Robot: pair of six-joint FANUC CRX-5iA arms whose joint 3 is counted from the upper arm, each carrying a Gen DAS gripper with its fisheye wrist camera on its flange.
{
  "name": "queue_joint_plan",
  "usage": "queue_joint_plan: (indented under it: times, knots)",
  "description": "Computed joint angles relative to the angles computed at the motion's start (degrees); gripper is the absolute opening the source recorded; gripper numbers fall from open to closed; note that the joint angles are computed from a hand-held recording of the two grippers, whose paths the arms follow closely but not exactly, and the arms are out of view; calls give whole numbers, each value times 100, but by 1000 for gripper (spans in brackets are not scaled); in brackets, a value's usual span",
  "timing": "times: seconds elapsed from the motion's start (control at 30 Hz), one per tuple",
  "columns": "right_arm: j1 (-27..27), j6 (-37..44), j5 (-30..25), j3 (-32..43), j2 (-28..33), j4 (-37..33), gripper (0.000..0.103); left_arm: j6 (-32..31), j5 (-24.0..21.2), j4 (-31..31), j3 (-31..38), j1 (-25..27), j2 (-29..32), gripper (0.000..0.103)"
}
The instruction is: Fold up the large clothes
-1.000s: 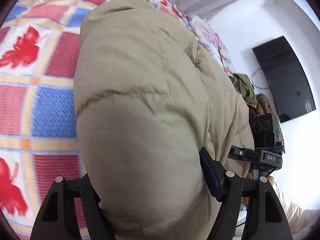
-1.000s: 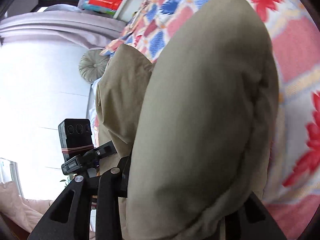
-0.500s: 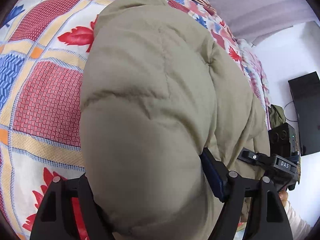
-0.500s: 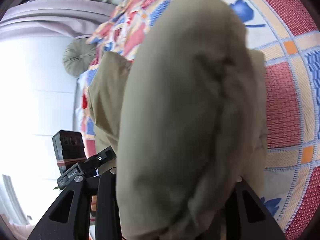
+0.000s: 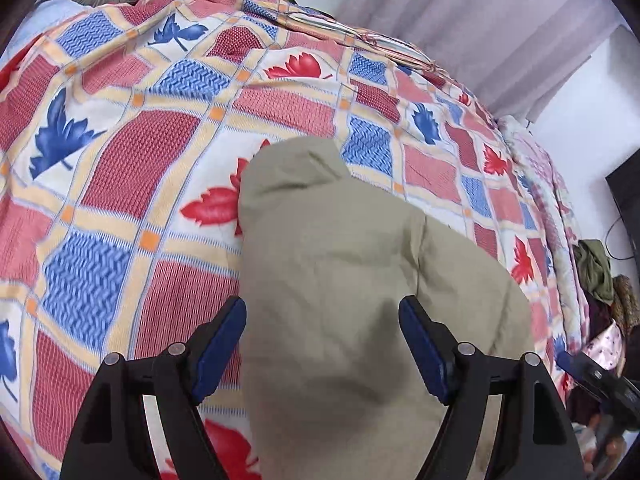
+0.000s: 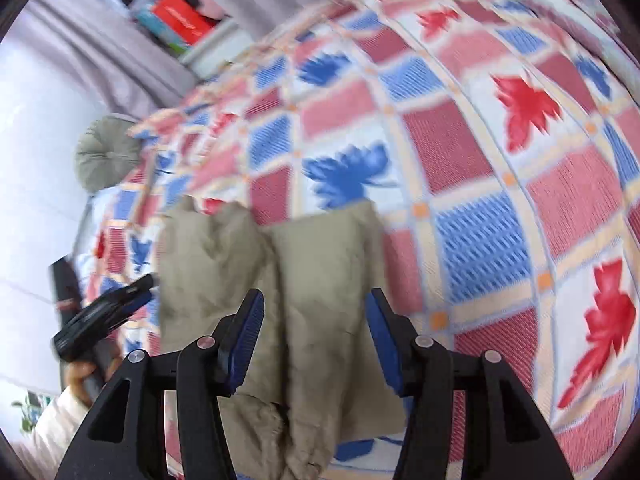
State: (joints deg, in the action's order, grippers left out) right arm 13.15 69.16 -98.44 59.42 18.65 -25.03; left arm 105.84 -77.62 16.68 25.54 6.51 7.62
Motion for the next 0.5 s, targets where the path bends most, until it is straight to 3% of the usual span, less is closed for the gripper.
queue_joint_plan:
  times: [0.13,0.27,0.3,0.33,0.5]
  knots:
    - [-77,60,-276,601,528,-693,57,12,-53,-231,326,-128,402,79]
    - [-174,-643,232,-63,538,-1364,57,66,-35,-473,408,-376,480,79]
    - [-198,-831,472,-306,453,-1492,41,72,-77,-574,489,-447,521,79]
    - [-231,-964,679,-500,424,-1581,8,54,-102,-646,532,-506,542,79]
    - [-22,-1354,512,-853,302,-727,6,-95,-276,-1042,987,-990,785,79]
